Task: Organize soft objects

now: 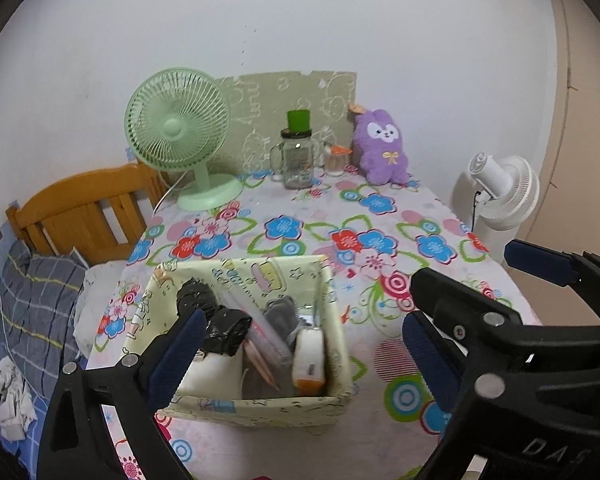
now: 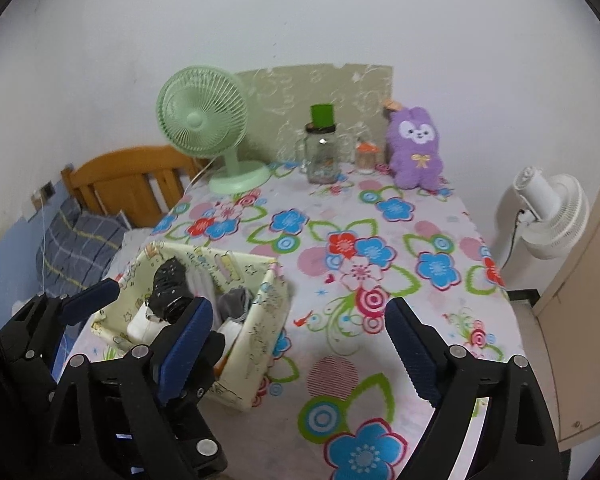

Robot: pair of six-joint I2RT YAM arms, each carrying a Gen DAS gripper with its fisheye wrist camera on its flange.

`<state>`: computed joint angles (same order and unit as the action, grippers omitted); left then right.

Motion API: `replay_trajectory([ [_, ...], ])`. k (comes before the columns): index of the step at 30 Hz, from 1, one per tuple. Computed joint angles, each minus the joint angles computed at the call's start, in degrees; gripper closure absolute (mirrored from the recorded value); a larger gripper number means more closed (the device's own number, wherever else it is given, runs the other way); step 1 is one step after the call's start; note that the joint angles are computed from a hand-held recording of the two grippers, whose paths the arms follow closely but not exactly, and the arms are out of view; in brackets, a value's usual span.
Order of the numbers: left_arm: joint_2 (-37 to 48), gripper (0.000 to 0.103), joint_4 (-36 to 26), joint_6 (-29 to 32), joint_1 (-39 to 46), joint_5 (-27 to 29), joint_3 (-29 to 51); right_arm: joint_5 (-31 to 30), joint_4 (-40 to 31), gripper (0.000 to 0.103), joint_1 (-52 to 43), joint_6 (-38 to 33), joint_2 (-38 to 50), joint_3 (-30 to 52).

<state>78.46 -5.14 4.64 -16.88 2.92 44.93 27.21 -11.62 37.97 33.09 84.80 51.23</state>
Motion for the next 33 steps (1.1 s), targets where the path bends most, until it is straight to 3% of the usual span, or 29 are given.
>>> replay_trajectory([
  [21, -12.39, 0.0, -1.88, -1.23, -7.9, -5.28, -3.82, 14.9, -6.81, 0.005, 3.87, 6.41, -25.96, -14.31],
  [33, -17.5, 0.0, -2.83, -1.68, -7.0, -5.59, -4.3, 22.8, -9.98, 0.002, 8.29, 8.1, -31.79, -15.84],
])
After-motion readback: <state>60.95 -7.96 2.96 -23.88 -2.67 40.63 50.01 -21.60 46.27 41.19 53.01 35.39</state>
